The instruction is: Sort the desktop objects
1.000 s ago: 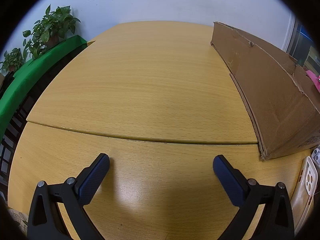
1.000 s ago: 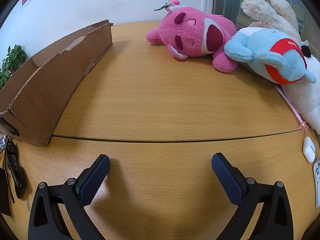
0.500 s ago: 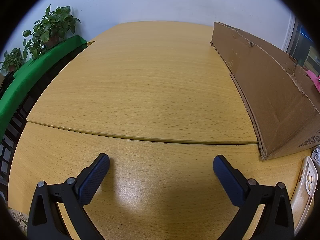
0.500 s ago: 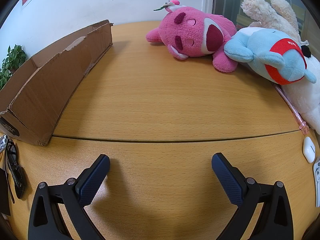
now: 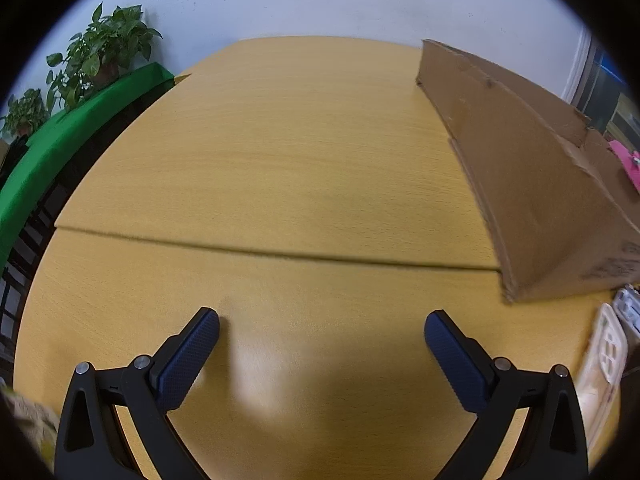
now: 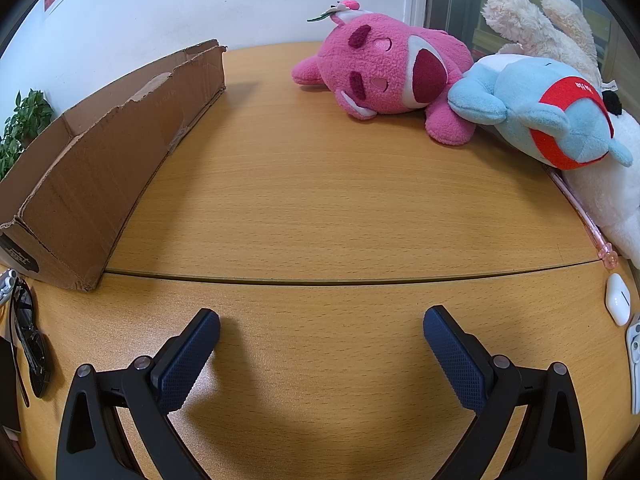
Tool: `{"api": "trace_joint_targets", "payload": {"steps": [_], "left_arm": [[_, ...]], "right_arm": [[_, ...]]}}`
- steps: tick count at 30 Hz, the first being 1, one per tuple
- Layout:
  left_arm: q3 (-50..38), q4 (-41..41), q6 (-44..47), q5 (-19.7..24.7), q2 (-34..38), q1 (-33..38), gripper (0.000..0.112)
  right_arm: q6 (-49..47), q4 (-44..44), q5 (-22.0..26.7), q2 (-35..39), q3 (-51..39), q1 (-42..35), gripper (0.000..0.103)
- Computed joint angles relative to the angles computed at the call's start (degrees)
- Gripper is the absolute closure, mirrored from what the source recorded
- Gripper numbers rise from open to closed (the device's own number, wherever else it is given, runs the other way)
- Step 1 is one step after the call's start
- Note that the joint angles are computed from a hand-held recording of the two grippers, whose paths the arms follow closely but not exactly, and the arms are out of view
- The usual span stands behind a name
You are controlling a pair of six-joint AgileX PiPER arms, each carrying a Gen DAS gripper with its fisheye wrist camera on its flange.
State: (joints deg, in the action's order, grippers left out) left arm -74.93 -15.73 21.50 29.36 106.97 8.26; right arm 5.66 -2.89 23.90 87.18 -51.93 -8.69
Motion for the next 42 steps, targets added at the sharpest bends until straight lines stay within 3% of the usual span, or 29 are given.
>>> {"api": "trace_joint_targets", "payload": {"steps": [5, 9, 15, 24, 28, 33, 35, 38, 42], "left_arm": [[11.0, -12.6, 11.7, 0.8, -16.2, 0.8, 0.01], [17.2, -24.7, 21.3, 7.4, -32.7, 2.4, 0.01], [19.8, -26.2, 19.4, 18.9, -45.6, 2.4, 0.01], [27.5, -14.9, 6.7, 12.8, -55.6, -9.2, 0.01], [29.3, -18.4, 7.8, 14.5, -57.9, -10.5, 0.01], [31.5, -18.3, 4.6, 13.0, -59.2, -17.7, 0.01], [32.0, -16.8, 2.3, 12.3, -59.1, -20.7, 0.01], [33.9, -22.9, 6.5, 14.6, -59.2, -20.0, 0.01], [35.7, -30.0, 12.1, 17.0, -57.7, -19.3, 0.01]], "right_arm": [[0.0, 0.0, 0.0, -0.1, 0.1, 0.0, 0.0], [0.0, 0.0, 0.0, -0.1, 0.1, 0.0, 0.0], [0.0, 0.0, -0.1, -0.1, 0.1, 0.0, 0.0], [-0.1, 0.1, -0.1, -0.1, 0.2, 0.0, 0.0], [-0.2, 0.1, -0.1, -0.1, 0.2, 0.0, 0.0], [1.7, -1.0, 0.1, 0.1, 0.0, 0.3, 0.0], [3.2, -0.7, 4.2, -0.5, -1.1, 0.6, 0.0], [-4.1, 8.4, 5.6, -10.7, 4.4, 1.1, 0.003], [3.3, 0.9, 16.3, -33.4, 8.2, 17.4, 0.001]]}}
